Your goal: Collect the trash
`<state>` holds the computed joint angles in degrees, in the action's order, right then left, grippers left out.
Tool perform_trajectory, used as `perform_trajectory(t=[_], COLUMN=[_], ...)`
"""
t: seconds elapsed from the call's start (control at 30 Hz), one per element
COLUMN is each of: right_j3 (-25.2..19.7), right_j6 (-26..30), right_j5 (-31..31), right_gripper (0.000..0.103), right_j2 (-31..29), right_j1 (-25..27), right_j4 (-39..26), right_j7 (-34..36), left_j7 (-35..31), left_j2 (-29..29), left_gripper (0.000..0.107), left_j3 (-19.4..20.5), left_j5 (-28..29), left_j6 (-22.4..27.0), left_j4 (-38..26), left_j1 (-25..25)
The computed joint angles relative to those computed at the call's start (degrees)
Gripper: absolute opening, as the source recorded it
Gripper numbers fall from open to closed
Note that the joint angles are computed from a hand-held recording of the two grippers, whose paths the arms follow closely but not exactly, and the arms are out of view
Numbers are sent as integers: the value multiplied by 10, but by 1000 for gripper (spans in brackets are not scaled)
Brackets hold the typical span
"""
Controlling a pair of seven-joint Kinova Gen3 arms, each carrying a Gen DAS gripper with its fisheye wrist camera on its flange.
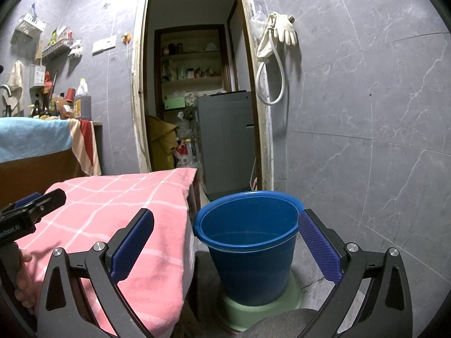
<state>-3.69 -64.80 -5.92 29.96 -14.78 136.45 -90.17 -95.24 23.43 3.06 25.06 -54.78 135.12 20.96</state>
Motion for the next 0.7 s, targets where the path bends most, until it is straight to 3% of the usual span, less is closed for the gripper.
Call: perform_trajectory(t=[0.37, 0.7], right_j3=[-1, -1], right_j6=[0, 1], right_j5=[-5, -9], right_gripper=[103, 103], right_j2=[-1, -2], right_j1=[-3, -7], right_j4=[2, 4], right_j7=[1, 2], left_j7=[-56, -68], left_j2=[11, 15], left_gripper=[101, 101], left_j3=[-3, 0], left_j5=[78, 86], left_j6=[-2, -4], left_j4=[-17, -21], left_j1=[42, 45])
